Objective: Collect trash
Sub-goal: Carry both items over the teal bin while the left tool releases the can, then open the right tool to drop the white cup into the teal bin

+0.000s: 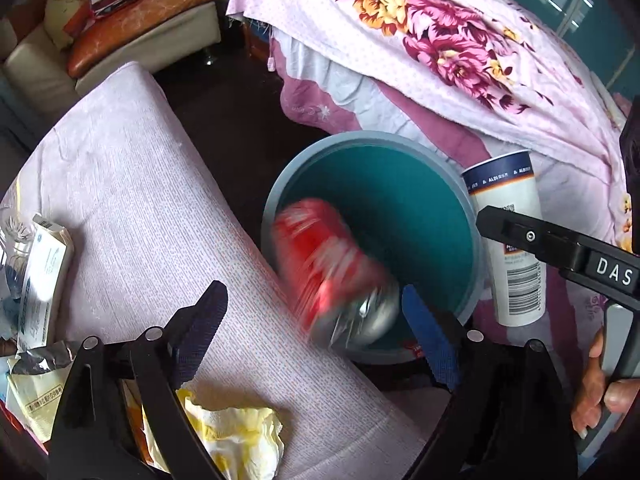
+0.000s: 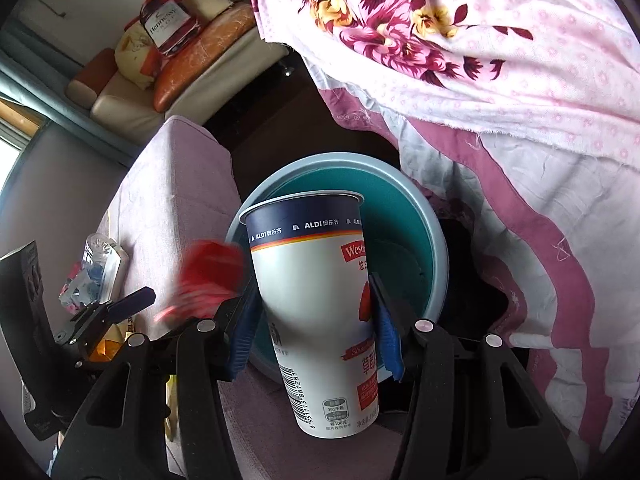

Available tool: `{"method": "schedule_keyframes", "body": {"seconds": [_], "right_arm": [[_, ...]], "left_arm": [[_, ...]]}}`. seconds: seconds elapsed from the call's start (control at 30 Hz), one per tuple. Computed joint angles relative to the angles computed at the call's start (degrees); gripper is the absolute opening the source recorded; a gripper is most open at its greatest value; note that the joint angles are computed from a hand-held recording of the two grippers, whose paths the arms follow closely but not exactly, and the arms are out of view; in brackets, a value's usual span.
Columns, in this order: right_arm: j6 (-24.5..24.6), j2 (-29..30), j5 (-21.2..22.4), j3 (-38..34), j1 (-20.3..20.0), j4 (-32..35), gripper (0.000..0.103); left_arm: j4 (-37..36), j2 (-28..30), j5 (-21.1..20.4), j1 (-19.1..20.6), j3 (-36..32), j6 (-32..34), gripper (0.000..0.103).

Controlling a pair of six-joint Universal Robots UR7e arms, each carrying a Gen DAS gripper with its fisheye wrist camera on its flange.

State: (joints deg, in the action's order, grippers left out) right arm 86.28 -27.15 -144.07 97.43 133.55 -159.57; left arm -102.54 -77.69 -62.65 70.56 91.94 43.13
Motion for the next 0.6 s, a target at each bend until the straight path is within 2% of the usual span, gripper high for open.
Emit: {"method": "schedule_keyframes", "body": {"seconds": [0.37, 0.4, 0.47, 0.6], "right_arm": [[1.2, 1.0, 1.1, -3.1, 0.1, 5.3, 0.052], [1.2, 1.2, 1.2, -3.3, 0.1, 5.5, 0.054], [1.7, 1.4, 1.1, -4.2, 0.3, 6.8, 0.065], [3.2, 1.7, 0.7, -5.8, 1.0, 9.7, 0.071]], "left_arm": [[4.1, -1.5, -1.7, 1.3, -3.1, -1.0, 0.089], [4.6, -1.7, -1.9, 1.4, -3.4, -0.9, 0.089], [5.5, -2.1, -2.3, 1.7, -4.0, -0.7, 0.089], [7.1, -2.6, -3.2, 2.2, -5.3, -0.1, 0.089]]}}
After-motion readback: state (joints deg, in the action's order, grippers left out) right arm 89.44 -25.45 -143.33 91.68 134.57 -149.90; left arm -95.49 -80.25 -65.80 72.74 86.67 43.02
